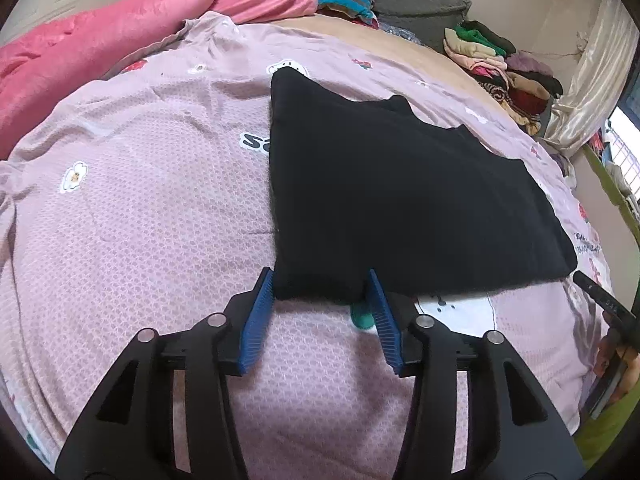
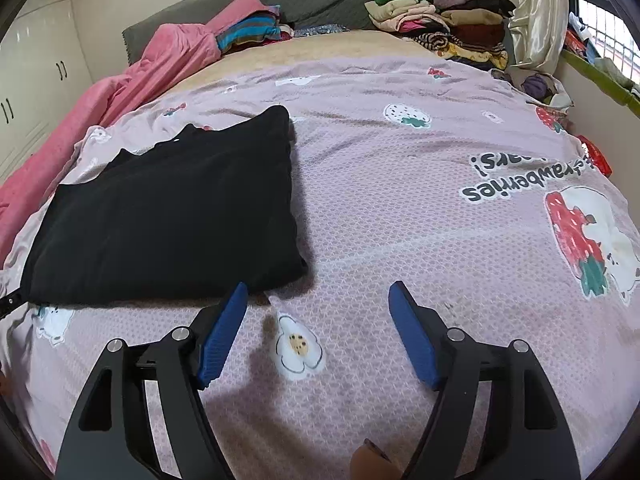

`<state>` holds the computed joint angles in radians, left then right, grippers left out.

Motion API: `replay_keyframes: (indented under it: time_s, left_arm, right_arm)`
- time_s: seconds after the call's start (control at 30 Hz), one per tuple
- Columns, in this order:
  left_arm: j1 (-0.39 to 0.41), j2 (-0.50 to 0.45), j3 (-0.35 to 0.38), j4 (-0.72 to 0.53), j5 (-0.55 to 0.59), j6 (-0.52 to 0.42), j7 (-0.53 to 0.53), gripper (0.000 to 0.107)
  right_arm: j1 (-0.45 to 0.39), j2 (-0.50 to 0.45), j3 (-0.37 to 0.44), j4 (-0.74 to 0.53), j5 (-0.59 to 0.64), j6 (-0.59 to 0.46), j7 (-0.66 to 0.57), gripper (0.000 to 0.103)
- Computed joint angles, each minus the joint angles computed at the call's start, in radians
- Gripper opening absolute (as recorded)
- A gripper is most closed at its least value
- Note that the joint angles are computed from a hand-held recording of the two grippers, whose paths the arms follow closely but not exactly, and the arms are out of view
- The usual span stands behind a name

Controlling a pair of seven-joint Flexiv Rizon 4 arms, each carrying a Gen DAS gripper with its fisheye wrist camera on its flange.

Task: Fold small clothes

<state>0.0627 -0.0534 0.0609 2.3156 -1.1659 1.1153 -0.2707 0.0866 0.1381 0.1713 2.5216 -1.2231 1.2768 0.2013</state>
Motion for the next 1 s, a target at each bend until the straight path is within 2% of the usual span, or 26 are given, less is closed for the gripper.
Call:
replay_keyframes:
  time_s: [0.1, 0.13, 0.2, 0.23, 0.33, 0.37, 0.43, 0.7, 0.73, 1.0]
  left_arm:
    - [-0.006, 0.016, 0.002, 0.015, 0.011, 0.011, 0.004, 0.048]
    - [-0.009, 0.021, 0.002, 0.019, 0.016, 0.015, 0.004, 0.053]
    - [-0.017, 0.033, 0.002, 0.030, 0.023, 0.033, 0.008, 0.061]
    - [-0.021, 0.039, 0.003, 0.036, 0.025, 0.040, 0.009, 0.065]
    - [-0.028, 0.053, 0.008, 0.047, 0.040, 0.048, 0.004, 0.068]
    - [-0.031, 0.058, 0.009, 0.052, 0.044, 0.052, 0.003, 0.074]
    - [-0.037, 0.068, 0.011, 0.060, 0.039, 0.062, 0.008, 0.079]
    - [-0.061, 0.102, 0.019, 0.088, 0.046, 0.091, 0.019, 0.087]
    - [-0.064, 0.108, 0.021, 0.092, 0.047, 0.095, 0.020, 0.093]
    - [-0.078, 0.131, 0.033, 0.108, 0.040, 0.131, 0.032, 0.093]
  right_arm:
    - [-0.001, 0.021, 0.007, 0.009, -0.014, -0.006, 0.011, 0.077]
    - [0.001, 0.028, 0.011, 0.011, -0.011, -0.011, 0.009, 0.085]
    - [0.001, 0.045, 0.017, 0.016, -0.020, -0.015, 0.015, 0.091]
    - [-0.001, 0.054, 0.019, 0.019, -0.036, -0.011, 0.023, 0.091]
    - [0.006, 0.072, 0.029, 0.025, -0.030, -0.022, 0.016, 0.094]
    - [0.007, 0.080, 0.032, 0.028, -0.033, -0.023, 0.017, 0.094]
    - [0.009, 0.090, 0.037, 0.031, -0.035, -0.027, 0.018, 0.094]
    - [0.033, 0.135, 0.067, 0.039, 0.013, -0.095, -0.007, 0.094]
    - [0.035, 0.141, 0.070, 0.040, 0.014, -0.098, -0.007, 0.094]
    - [0.057, 0.167, 0.097, 0.031, 0.020, -0.126, -0.015, 0.094]
